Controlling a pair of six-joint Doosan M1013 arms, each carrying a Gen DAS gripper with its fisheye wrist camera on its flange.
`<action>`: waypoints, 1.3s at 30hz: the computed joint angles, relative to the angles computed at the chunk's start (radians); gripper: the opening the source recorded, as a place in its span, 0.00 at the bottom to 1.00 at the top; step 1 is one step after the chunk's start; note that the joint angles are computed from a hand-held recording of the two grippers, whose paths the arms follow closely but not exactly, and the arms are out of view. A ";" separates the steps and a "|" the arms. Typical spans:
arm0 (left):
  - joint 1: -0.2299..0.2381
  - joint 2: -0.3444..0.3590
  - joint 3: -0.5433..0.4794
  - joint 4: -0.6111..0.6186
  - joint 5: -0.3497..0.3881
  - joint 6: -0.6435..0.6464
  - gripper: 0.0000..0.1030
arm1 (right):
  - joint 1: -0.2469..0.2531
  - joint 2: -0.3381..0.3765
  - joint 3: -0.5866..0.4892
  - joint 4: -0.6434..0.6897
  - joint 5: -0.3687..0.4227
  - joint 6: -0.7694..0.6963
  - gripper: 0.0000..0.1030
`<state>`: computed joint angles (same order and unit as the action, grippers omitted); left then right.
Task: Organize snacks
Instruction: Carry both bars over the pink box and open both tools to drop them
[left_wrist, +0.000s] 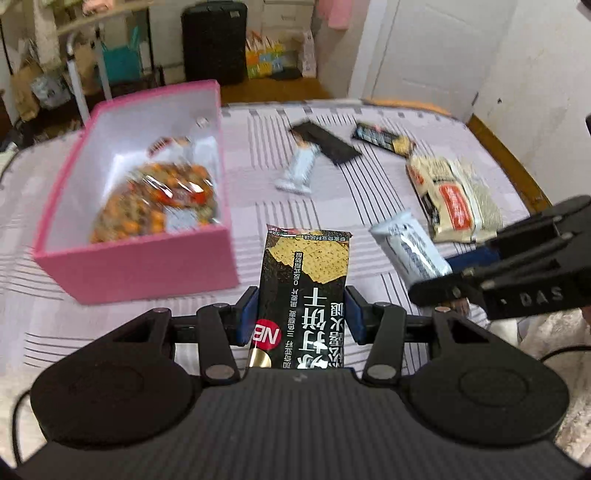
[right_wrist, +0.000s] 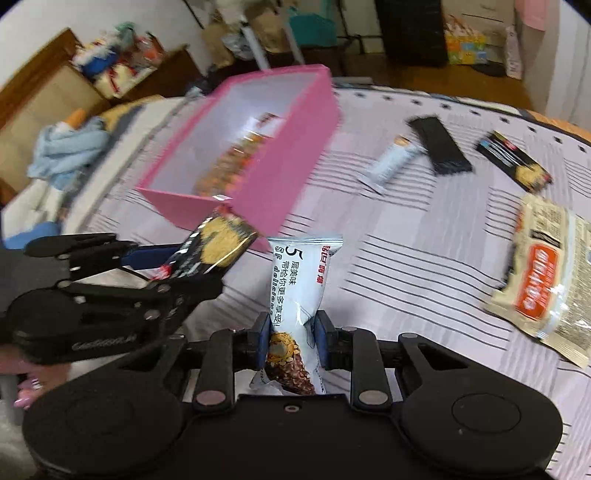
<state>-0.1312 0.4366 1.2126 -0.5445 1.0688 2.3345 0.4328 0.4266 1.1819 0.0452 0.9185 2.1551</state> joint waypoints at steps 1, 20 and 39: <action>0.007 -0.001 -0.007 -0.007 0.000 -0.001 0.46 | 0.002 0.002 -0.011 0.012 -0.010 -0.014 0.28; 0.051 0.148 -0.286 0.052 -0.039 -0.198 0.46 | -0.032 0.268 -0.440 0.080 0.109 -0.033 0.28; 0.038 0.355 -0.538 0.242 0.050 -0.388 0.47 | -0.010 0.559 -0.926 -0.094 0.433 -0.022 0.33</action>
<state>-0.0935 0.7917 0.6742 -0.3025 1.1184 1.9460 0.4233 0.9860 0.2559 -0.0486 1.3515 2.1331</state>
